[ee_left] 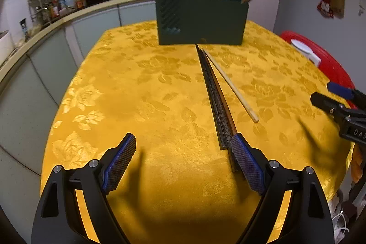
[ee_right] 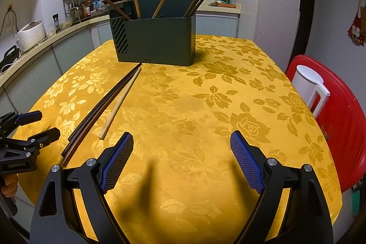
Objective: Organize utensils
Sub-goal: 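Close the left tool on a black chopstick while the right tool grasps a light wooden chopstick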
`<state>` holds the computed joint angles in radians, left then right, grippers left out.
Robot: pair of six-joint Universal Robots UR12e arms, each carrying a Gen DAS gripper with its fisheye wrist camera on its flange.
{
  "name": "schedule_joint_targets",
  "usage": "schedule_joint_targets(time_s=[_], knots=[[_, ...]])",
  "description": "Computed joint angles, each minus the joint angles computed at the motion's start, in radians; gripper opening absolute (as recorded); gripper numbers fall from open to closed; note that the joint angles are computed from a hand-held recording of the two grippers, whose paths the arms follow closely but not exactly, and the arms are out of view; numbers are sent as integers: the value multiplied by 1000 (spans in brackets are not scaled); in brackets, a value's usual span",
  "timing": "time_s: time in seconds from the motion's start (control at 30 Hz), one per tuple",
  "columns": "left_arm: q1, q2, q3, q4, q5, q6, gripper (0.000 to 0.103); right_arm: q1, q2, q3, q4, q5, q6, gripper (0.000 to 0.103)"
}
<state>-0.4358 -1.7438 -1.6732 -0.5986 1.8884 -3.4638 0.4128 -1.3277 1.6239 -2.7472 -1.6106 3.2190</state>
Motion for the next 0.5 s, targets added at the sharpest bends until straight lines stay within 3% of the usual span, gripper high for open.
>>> schedule_joint_targets(time_s=[0.5], knots=[[-7,-39,42,-65,20,80,83,3,10,-4,28,10,-7,84]])
